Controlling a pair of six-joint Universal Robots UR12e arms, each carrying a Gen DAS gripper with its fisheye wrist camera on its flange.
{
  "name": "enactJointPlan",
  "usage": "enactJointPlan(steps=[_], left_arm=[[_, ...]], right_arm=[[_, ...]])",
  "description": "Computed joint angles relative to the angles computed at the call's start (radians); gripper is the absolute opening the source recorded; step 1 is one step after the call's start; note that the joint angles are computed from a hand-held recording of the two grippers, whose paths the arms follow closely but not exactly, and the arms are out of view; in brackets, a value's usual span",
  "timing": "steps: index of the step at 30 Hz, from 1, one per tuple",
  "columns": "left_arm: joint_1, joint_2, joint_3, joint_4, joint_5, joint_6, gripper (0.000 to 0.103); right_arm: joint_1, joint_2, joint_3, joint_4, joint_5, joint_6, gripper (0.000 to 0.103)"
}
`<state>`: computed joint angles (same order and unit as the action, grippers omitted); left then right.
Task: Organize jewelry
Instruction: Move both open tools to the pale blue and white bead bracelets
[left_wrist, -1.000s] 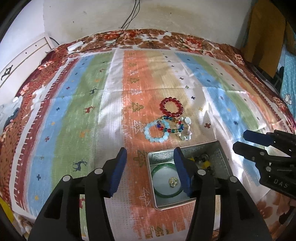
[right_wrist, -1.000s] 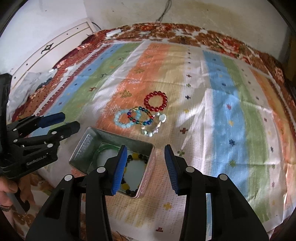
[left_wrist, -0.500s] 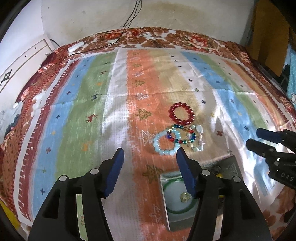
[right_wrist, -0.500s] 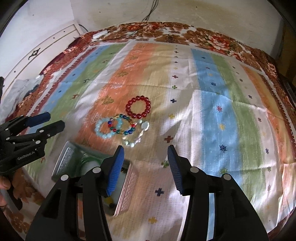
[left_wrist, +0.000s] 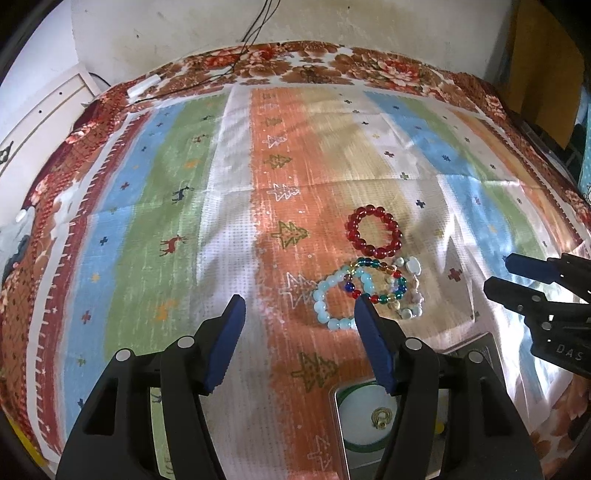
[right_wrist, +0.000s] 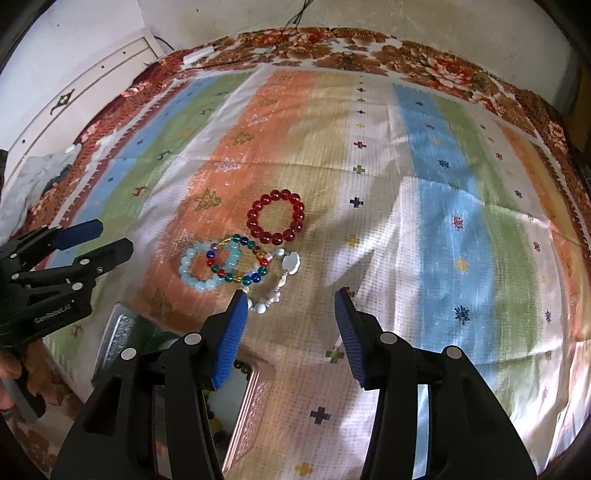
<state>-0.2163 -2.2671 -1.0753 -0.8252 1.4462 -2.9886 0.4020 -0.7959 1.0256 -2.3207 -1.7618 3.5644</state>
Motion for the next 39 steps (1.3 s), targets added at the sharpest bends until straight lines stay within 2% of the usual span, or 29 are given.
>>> enactJointPlan(steps=[4,8,18,23,39], left_arm=[[0.0,-0.019,0.029,-0.035,-0.003,0.003,0.063],[0.011,-0.04,0.067,-0.101,-0.058,-0.027,0.063],[0.015,-0.08,0.124,-0.167,-0.072,-0.021,0.063],[0.018,-0.113,0.175,-0.228,-0.085,-0.023,0.063],[0.013,-0.167,0.251,-0.297,-0.067,0.014,0.063]], right_arm=[[-0.009,0.014,-0.019,0.032,0.016,0.014,0.049],[-0.016,0.027,-0.036,0.054,0.036,0.022,0.049],[-0.027,0.06,-0.084,0.101,0.062,0.019,0.049],[-0.036,0.075,-0.102,0.122,0.088,0.028,0.049],[-0.043,0.149,-0.217,0.221,0.1,0.001,0.049]])
